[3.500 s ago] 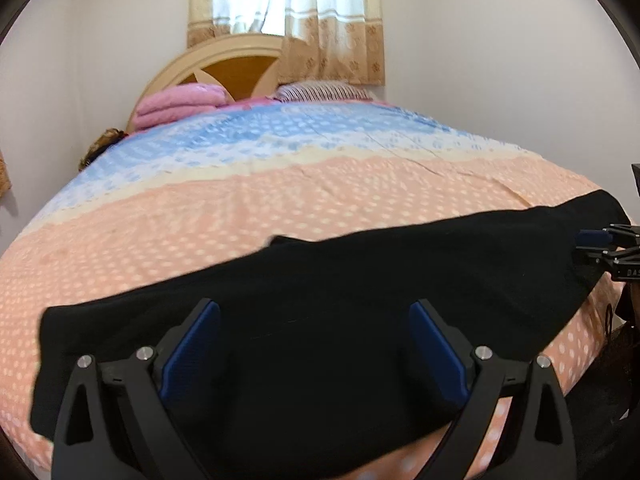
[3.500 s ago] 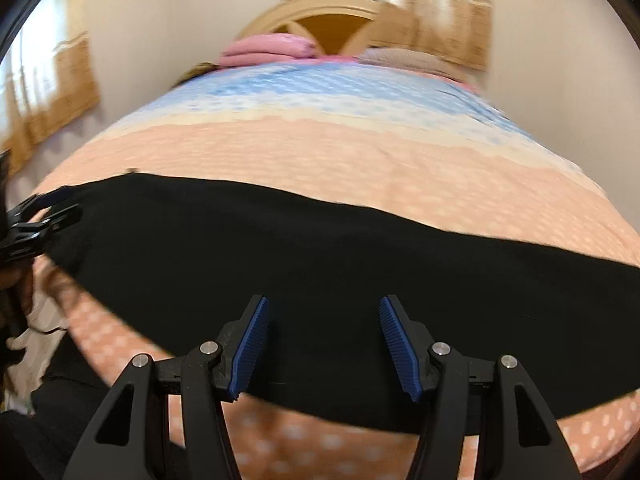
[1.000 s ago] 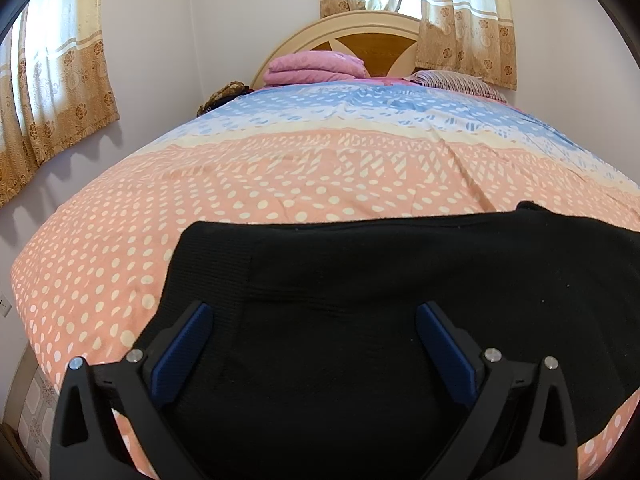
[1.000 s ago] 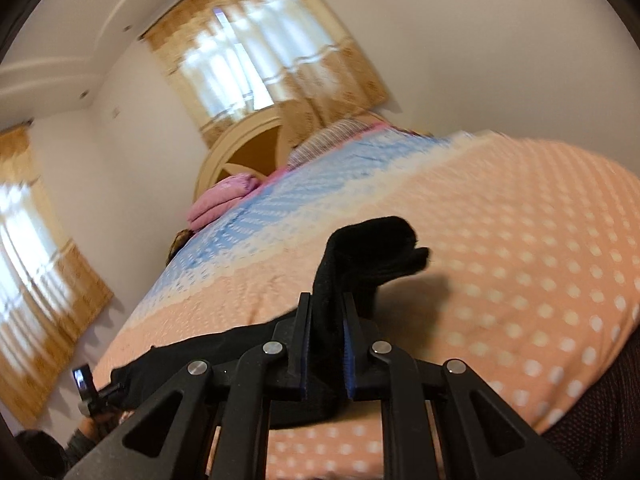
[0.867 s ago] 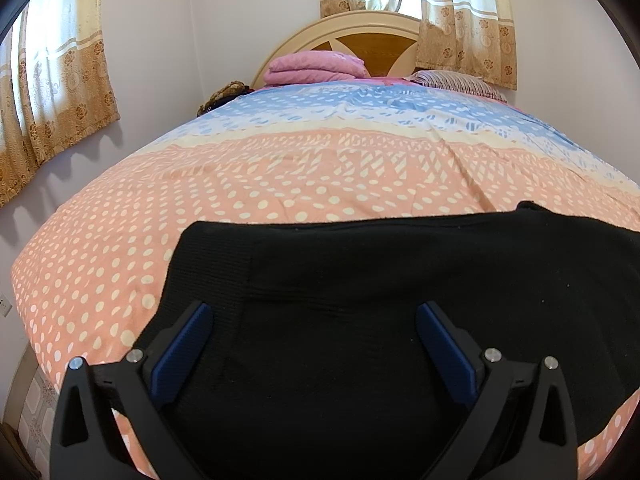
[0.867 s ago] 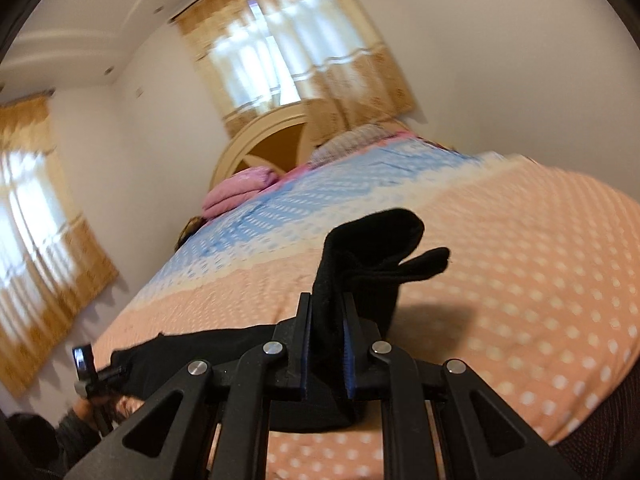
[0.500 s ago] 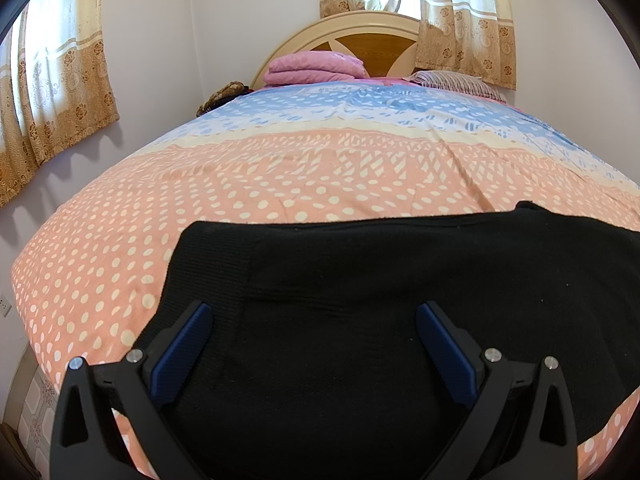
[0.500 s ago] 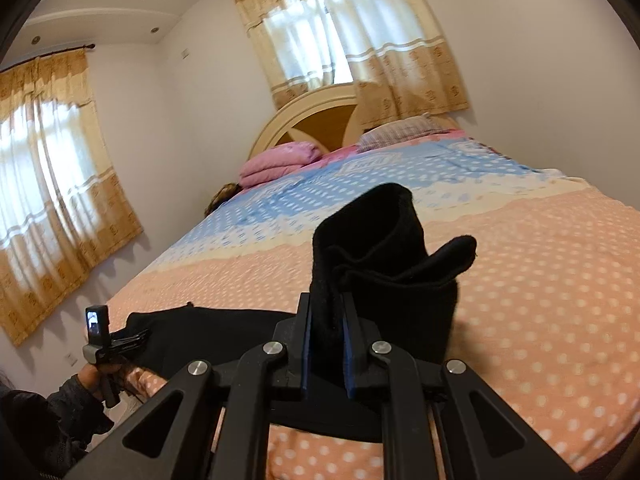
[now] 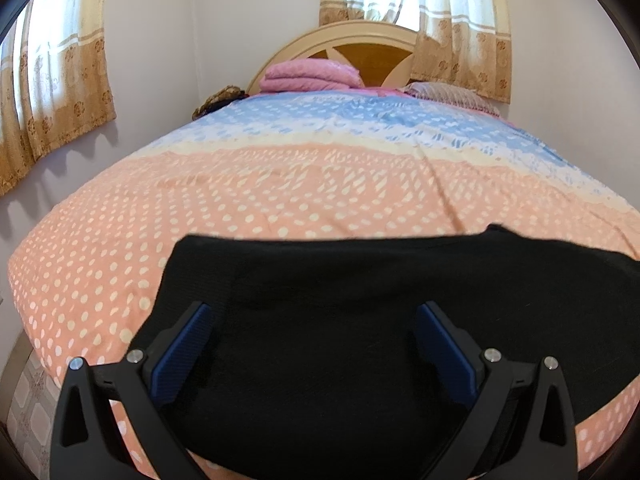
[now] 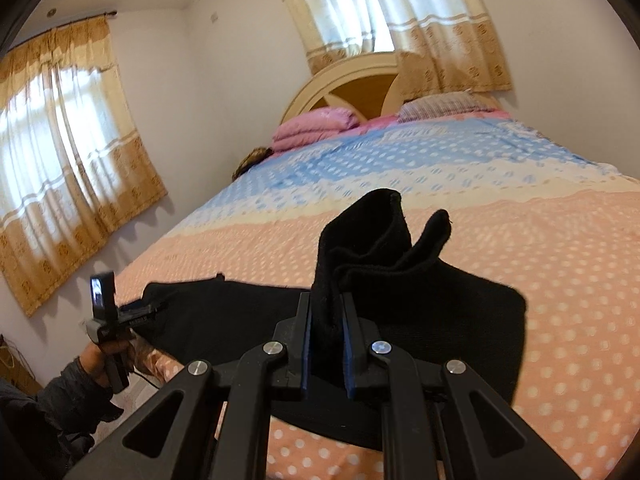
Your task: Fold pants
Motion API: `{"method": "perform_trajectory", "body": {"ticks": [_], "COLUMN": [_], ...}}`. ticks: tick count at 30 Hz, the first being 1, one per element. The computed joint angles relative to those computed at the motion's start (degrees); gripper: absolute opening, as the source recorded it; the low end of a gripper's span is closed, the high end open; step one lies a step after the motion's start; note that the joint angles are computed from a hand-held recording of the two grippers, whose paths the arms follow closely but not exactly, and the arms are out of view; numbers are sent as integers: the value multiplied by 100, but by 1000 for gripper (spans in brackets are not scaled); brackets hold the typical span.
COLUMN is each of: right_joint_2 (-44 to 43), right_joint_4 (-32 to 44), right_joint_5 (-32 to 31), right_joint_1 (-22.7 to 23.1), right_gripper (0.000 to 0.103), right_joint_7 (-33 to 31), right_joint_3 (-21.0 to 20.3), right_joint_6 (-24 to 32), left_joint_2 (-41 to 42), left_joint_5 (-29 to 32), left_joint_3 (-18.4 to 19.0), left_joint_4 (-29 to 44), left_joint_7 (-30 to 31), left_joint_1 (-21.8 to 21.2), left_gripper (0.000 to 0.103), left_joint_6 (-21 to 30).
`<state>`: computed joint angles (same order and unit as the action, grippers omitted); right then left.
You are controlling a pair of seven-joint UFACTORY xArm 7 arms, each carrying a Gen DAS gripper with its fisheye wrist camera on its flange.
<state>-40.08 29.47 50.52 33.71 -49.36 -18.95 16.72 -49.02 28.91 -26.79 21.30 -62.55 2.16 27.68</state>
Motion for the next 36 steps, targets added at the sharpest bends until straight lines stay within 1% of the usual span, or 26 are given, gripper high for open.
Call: {"method": "perform_trajectory", "body": {"ticks": [2,5,7,10,12,14,15,16,17,18,19,21,23,25,27,28,30,31,32,33,35,36], "right_joint_2": [167,492,701,988,1213,1373,1381,1279,1181,1021,828,595,385,310,323,364,411,399,390,393,327,333], "right_joint_4": [22,59,95,157,235,288,305,291,266,218,171,84,-38,-111,-134,-108,-64,-81,-103,-101,-183,-187], "right_joint_5": [12,-1,-6,178,157,8,-49,22,111,174,235,287,328,480,807,1076,1511,1666,1817,1897,2096,2203], "right_joint_1": [75,137,102,134,-10,-259,-376,-426,-480,-555,-636,-831,-1094,-1251,-1334,-1330,-1350,-1397,-1439,-1491,-1587,-1633], "right_gripper": [13,13,13,13,13,16,19,31,47,52,53,53,53,53,53,53,53,53,53,53,53,53], "right_joint_7": [-1,-19,-33,-236,-247,-169,-140,-273,-394,-502,-673,-814,-949,-1026,-1096,-1168,-1385,-1474,-1582,-1639,-1838,-1945], "right_joint_3": [77,214,325,388,568,800,891,858,834,796,675,618,534,392,170,-9,-175,-143,-100,-51,71,132], "right_joint_6": [-37,-23,6,106,283,461,589,738,836,977,1185,1383,1322,1202,1063,1040,1093,1051,995,1015,988,951], "left_joint_2": [-53,-80,-9,352,718,1036,1274,1494,1750,1970,2117,2524,2968,3347,3719,3905,4269,4476,4588,4790,5017,5097], "left_joint_5": [6,-55,-111,-162,-175,-216,-231,-264,-299,-329,-350,-336,-291,-116,-15,0,-218,-489,-660,-723,-883,-924], "left_joint_3": [-32,-27,-19,-148,-220,-246,-253,-248,-227,-219,-218,-257,-292,-363,-304,-260,-82,23,99,148,253,310], "left_joint_4": [70,175,259,533,738,912,1046,1175,1320,1465,1562,1862,2206,2554,2882,3033,3315,3488,3580,3759,3969,4039], "left_joint_7": [-4,9,55,204,328,443,529,609,712,805,865,1007,1121,1110,1164,1207,1499,1788,1961,2072,2228,2221], "left_joint_1": [-35,-136,-215,-305,-366,-451,-496,-567,-656,-739,-805,-912,-1063,-1168,-1408,-1528,-1847,-2032,-2161,-2267,-2446,-2526], "left_gripper": [103,103,103,103,103,103,103,103,103,103,103,103,103,103,102,101,87,84,78,71,64,53], "left_joint_6": [21,-82,-264,-499,-759,-960,-1100,-1221,-1371,-1471,-1529,-1625,-1681,-1613,-1527,-1514,-1517,-1466,-1449,-1433,-1326,-1287]}}
